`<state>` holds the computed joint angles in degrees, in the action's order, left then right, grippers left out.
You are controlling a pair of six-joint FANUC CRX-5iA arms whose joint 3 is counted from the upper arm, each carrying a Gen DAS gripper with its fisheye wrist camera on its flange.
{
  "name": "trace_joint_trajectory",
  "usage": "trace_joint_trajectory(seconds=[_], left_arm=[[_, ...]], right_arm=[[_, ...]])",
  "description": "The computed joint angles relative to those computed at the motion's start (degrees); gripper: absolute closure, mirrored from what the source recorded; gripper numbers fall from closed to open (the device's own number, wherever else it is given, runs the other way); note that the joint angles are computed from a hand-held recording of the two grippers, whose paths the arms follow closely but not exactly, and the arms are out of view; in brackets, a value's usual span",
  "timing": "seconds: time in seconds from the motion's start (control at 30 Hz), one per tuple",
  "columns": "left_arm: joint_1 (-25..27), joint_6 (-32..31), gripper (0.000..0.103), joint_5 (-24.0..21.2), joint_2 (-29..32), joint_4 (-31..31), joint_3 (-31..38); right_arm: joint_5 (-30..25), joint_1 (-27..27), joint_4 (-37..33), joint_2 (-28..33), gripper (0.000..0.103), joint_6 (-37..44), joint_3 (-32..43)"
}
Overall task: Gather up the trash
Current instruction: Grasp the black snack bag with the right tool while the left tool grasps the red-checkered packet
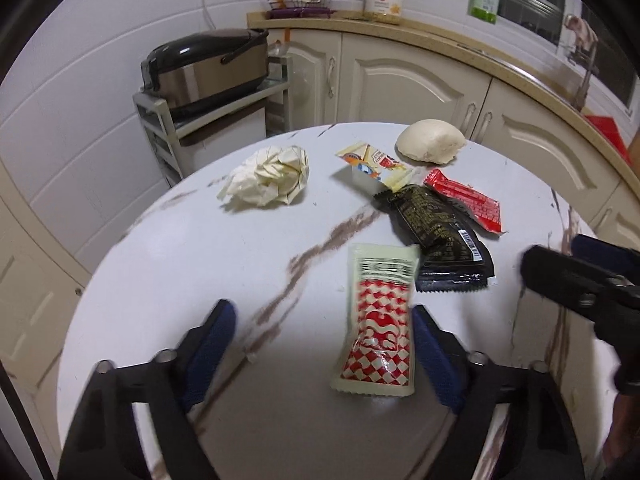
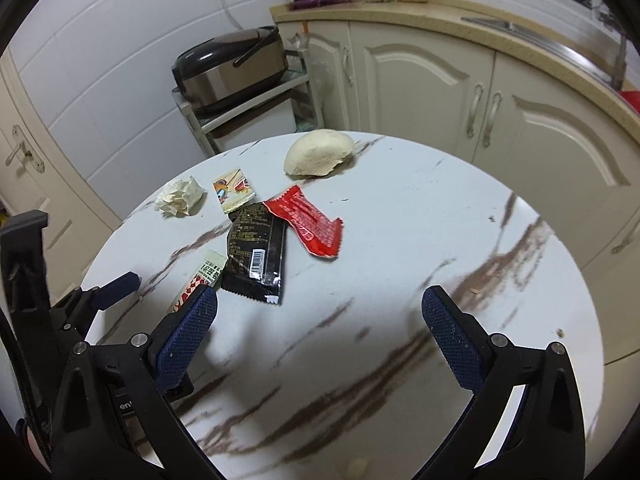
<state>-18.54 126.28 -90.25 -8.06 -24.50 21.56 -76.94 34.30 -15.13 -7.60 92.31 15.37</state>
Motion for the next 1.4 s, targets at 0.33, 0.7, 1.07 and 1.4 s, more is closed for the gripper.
trace_joint_trajectory(seconds=[0.33,0.7,1.07,1.4], left_arm=[[8.2,-2.1,0.079,7.5,-6.0,6.2,-7.9],[4.6,2.9,0.083,6.5,-12.5,5.1,-11.9],[-9.3,11.7,0.092,1.3,-13.2,-2.0,-8.2],[-16.2,15.8,0.069,-5.9,-12.1,-8.1,-5.5]], right_arm=[[-0.2,4.7,-0.7,4.1,0.018,-1.9,1.3],[7.6,12.0,8.8,1.4,0.083,-3.7,-4.6],[1.4,-0.2,-7.6,-4.4,0.086,3.1,-4.7],[-3.1,-7.8,-12.7,-9.8,0.086,6.4,-5.7]])
